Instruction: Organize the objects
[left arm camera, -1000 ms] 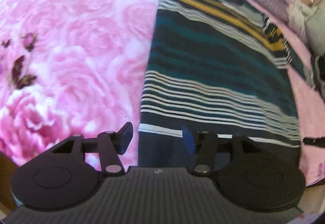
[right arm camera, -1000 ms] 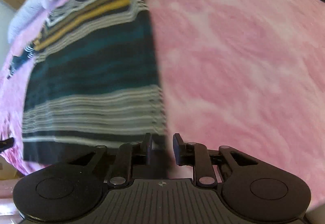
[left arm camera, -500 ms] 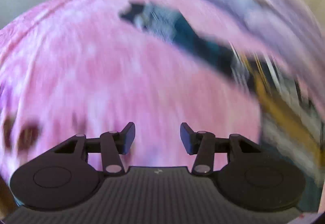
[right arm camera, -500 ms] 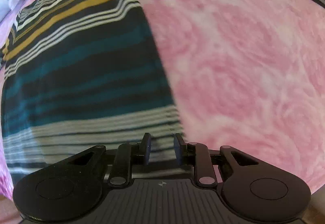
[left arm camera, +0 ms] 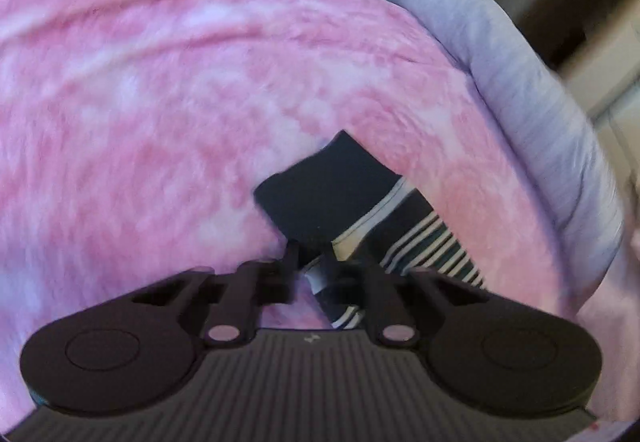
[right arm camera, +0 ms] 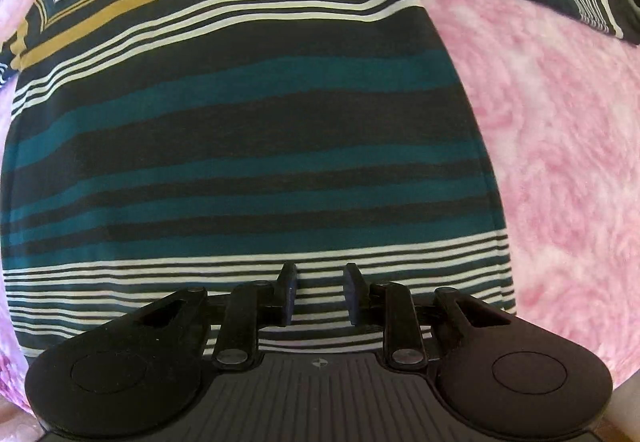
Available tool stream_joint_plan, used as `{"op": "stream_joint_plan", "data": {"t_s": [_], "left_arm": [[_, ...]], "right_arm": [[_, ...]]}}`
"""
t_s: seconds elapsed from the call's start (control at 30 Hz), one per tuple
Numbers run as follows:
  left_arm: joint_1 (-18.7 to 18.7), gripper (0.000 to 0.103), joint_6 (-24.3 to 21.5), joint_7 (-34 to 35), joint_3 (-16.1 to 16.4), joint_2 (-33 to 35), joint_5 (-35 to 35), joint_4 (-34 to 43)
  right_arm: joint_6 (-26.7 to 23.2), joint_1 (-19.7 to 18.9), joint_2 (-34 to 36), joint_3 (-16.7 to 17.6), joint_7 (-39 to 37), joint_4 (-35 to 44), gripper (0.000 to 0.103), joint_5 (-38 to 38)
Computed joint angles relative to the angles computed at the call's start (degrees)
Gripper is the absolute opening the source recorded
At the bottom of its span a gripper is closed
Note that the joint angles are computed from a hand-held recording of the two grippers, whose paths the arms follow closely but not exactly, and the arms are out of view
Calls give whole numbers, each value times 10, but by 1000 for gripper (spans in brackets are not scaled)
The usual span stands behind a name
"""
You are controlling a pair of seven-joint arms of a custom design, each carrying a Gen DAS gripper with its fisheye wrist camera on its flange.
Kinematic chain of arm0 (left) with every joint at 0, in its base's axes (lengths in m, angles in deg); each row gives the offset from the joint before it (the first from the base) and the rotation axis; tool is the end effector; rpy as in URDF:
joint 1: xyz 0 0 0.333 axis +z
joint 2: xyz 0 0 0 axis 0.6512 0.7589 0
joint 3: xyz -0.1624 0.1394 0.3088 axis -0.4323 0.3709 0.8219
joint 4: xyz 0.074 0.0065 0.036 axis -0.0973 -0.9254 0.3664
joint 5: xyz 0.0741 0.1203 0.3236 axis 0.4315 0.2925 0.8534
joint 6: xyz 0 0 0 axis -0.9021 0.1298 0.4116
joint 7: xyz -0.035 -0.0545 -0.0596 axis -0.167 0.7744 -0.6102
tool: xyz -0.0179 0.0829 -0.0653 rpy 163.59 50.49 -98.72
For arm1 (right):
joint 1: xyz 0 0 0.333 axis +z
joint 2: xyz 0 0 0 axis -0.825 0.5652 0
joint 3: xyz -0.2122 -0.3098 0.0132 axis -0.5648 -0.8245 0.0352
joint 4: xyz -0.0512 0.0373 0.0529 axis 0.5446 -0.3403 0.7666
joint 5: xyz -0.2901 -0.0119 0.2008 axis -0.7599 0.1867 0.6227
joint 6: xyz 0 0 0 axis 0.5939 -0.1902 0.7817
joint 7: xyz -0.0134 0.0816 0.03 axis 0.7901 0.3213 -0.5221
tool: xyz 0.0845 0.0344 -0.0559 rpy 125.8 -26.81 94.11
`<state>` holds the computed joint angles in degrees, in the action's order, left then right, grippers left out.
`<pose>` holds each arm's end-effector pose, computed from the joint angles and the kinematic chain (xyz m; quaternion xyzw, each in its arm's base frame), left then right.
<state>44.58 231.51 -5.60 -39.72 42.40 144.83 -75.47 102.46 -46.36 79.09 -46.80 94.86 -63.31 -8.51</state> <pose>0.5453 -0.0060 0.4401 -0.9138 0.2235 -0.2526 0.2262 0.4338 0.0975 0.4772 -0.6995 0.7130 -0.0254 0.0395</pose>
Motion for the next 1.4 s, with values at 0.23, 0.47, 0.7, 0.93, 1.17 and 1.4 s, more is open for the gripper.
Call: {"op": "stream_joint_plan", "data": {"t_s": [0.23, 0.47, 0.7, 0.93, 1.17, 1.4], "left_arm": [[-18, 6, -142, 48, -46, -125, 68, -84], [-47, 24, -263, 56, -107, -161, 4, -155], [-106, 27, -309, 159, -127, -199, -165, -127], [-193, 42, -314, 102, -200, -136, -233, -32], [-288, 42, -369, 67, -207, -29, -227, 95], [-341, 42, -416, 78, -196, -5, -238, 149]], "right_arm": [[14, 1, 4, -1, 17, 4, 23, 9], [46, -5, -4, -24, -47, -20, 23, 71], [152, -87, -3, -90, -104, -43, 36, 176], [283, -188, 139, -153, -330, 64, 39, 522], [191, -318, 331, -117, -381, 306, 39, 705], [284, -359, 323, -53, -541, 310, 5, 819]]}}
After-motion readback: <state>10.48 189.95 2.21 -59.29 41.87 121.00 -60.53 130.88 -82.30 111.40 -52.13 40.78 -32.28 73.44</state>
